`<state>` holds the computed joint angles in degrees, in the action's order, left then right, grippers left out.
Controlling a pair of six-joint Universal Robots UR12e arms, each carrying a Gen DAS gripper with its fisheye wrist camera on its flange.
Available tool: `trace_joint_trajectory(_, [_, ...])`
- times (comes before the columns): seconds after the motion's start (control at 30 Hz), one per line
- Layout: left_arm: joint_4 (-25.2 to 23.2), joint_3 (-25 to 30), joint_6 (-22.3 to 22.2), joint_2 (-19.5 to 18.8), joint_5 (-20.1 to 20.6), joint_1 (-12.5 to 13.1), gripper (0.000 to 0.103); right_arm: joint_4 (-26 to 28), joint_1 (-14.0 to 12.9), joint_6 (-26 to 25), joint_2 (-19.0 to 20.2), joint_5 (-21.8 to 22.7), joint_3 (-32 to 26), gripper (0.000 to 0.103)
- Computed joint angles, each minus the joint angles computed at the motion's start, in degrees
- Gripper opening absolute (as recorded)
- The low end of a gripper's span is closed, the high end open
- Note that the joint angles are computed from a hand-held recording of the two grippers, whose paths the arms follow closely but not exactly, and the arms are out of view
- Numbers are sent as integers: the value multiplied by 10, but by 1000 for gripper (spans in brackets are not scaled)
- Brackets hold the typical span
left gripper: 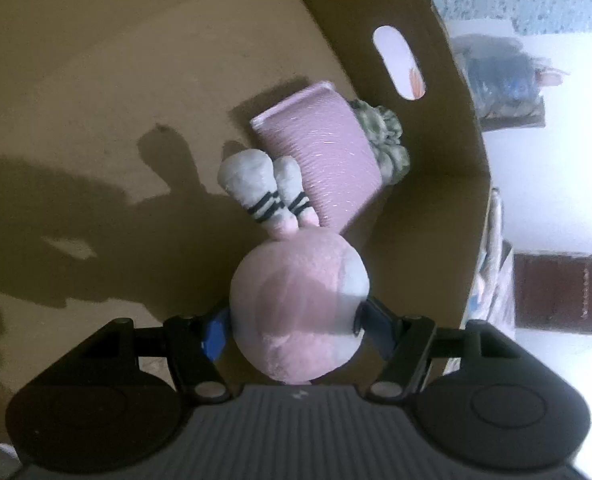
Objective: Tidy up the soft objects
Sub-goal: 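Shift the plush doll toward the sponge and open the left tool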
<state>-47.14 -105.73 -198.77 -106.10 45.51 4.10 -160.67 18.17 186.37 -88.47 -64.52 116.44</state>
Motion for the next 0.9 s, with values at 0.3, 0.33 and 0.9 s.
trace_joint_trajectory(0.3, [79,-6,-51,-15,-42,-10,71,-10,-4,10,-1,0,7,43])
trace_joint_trajectory(0.33, [71,-4,-48,-15,-39,-11,72,-12,-2,11,1,-2,6,43])
trace_joint_trajectory(0.9, [34,0,-13,8,-49,-10,93,-34,-4,22,-6,-13,19,43])
